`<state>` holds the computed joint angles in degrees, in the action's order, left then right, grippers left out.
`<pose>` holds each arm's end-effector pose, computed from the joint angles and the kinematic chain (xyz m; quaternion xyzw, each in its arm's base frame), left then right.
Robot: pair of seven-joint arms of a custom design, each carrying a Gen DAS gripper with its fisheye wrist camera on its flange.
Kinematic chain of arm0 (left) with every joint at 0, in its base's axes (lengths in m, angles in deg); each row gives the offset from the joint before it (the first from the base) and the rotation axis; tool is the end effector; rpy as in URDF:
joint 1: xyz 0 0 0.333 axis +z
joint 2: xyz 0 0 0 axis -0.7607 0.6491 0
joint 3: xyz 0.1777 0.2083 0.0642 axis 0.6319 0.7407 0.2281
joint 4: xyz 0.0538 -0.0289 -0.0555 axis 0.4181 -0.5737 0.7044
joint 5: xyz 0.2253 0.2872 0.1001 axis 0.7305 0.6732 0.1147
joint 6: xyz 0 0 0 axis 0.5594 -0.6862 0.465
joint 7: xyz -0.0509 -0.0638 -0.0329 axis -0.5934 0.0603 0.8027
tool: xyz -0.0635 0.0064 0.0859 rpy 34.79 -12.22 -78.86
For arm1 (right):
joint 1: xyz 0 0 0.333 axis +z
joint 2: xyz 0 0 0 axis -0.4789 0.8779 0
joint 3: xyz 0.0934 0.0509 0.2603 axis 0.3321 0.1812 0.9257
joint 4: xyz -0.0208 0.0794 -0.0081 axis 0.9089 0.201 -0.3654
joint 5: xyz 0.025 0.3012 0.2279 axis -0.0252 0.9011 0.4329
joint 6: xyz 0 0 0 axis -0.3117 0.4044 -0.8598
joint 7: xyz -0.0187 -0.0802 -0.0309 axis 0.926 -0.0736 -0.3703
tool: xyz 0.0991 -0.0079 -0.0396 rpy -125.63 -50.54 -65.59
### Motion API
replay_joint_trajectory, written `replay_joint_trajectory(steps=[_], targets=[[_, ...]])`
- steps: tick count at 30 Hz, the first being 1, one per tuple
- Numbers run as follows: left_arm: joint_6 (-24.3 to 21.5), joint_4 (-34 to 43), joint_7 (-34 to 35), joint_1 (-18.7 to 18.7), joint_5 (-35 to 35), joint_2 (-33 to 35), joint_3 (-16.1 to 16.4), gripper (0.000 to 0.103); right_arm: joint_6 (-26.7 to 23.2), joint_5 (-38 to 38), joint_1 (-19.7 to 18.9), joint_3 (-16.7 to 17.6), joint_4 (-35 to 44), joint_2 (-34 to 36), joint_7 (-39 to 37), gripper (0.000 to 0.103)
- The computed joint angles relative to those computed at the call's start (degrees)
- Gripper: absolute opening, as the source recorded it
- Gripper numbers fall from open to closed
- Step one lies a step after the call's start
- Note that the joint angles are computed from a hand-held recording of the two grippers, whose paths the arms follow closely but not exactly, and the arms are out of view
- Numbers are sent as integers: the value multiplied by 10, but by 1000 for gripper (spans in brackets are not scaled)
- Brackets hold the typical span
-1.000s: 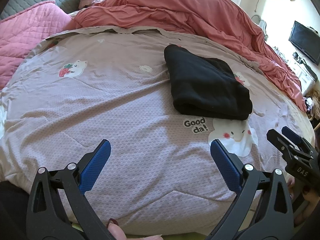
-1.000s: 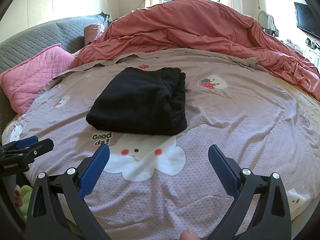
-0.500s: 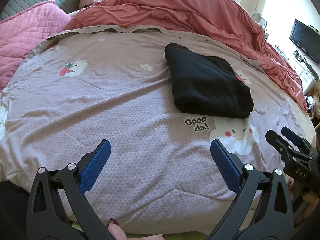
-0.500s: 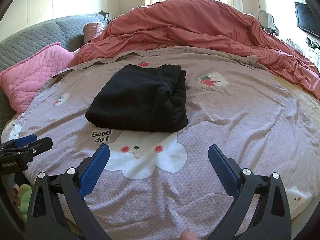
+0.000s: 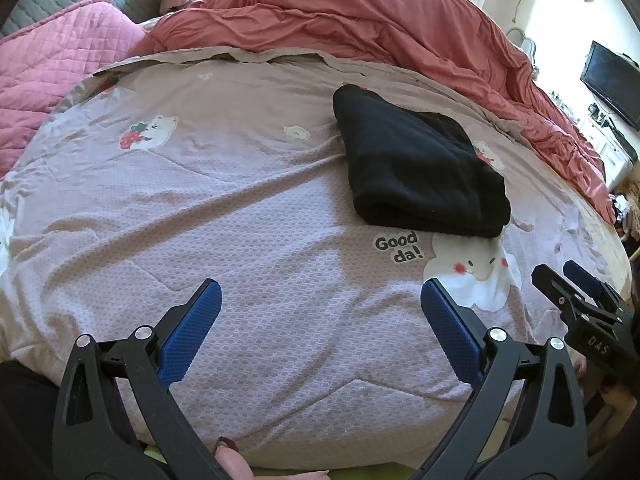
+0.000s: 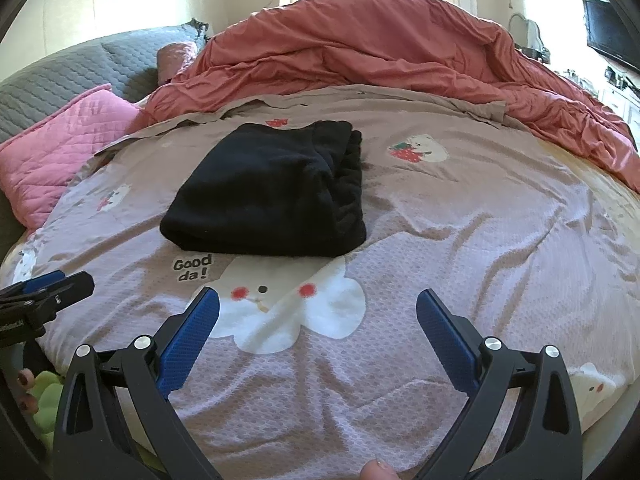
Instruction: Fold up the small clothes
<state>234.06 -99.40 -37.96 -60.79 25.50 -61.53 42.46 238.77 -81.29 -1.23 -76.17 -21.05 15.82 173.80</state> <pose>0.6032 -0.1952 0.4021 -0.7488 0.5506 -0.2890 0.2293 0.6682 0.3313 0.4135 -0.7465 0.5271 -0.1912 0.3582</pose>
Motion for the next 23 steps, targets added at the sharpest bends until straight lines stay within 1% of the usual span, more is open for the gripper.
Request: replay_joint_trajectory(steps=[3,6,9,10,12,15,17,18,19,20,21,22,23], targets=[[0,0,7,4,-10,2,-2,93,-1,-7,11,-23,-2,-1,34,98],[3,-3,12,8,-21,3,-2,93,-6,-34,32,-67,-8,-4,101,98],[8,-8,12,13,-31,2,1,93,-6,-82,58,-124,-26,-12,190,98],[12,-10,13,16,-34,2,1,93,-6,-108,76,-160,-41,-18,236,98],[29,-20,15,25,-41,-3,5,93,-13,-143,93,-203,-66,-31,304,98],[31,-27,16,45,-61,-11,15,93,-25,-210,131,-299,-126,-58,439,98],[17,-28,20,62,-67,-15,27,93,-43,-266,159,-370,-167,-71,534,98],[4,-26,6,66,-54,-18,39,93,-58,-289,167,-395,-181,-75,570,98],[-9,-24,-10,72,-41,-19,50,93,-95,-310,176,-424,-196,-78,611,98],[-26,-18,-18,82,-31,-18,59,93,-113,-318,173,-433,-212,-86,634,98],[-52,-7,-22,93,-25,-13,66,93,-127,-318,162,-435,-224,-93,652,98],[-70,2,-30,100,-16,-8,70,93,-152,-318,154,-440,-236,-99,677,98],[-98,17,-28,112,-13,2,75,93,-170,-310,140,-436,-245,-104,691,98]])
